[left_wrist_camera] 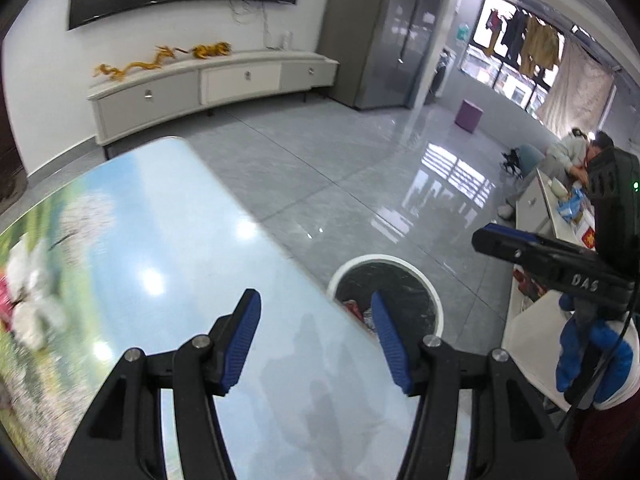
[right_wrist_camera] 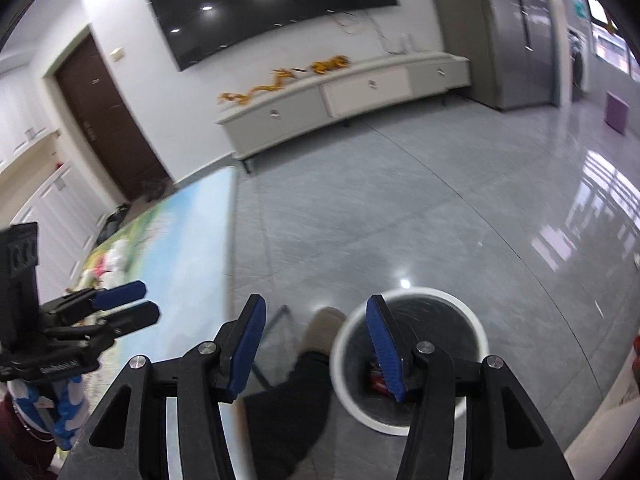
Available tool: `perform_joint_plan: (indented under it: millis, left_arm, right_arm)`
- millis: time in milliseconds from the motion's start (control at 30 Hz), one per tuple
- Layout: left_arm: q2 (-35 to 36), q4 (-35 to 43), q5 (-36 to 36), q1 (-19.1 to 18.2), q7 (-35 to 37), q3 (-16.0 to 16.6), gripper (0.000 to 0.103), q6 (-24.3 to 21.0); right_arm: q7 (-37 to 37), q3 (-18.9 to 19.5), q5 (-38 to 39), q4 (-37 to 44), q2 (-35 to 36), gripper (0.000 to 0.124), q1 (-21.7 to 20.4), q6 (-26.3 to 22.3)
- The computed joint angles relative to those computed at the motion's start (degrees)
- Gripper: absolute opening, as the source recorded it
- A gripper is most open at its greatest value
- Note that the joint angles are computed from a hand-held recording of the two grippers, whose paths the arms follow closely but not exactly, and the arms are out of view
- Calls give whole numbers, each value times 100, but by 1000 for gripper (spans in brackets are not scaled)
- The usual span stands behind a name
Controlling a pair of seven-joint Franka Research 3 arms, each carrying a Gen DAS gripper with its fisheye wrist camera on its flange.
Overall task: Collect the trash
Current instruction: 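Grasp the white tissue with the left gripper while the right grasps the clear plastic bag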
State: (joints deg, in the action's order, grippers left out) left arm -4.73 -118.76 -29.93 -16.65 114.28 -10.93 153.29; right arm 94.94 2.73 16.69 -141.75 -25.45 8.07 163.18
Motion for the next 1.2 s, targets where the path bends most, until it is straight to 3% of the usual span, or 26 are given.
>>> perform_joint_plan:
  millis: [400,667,1000,1200]
  left_arm:
    - [-1039,-1220,-78,434,-112,926,56,503]
    - [-798,-1150,-319,809,-116,1452,55,526]
    - [499,79,-150,1605,-464,913,50,35]
    - [705,287,-15,1851,-555,576,45,-81]
  right_arm:
    - [-508,256,61,1461,1225,50,791,-160]
    - [-1110,357,373,2703,2454,50,1212,-540]
    - [-1601,568,898,5028,4380,50,1318,-1377]
    - [-1435,577,639,6420,5434,50,1482,-1950]
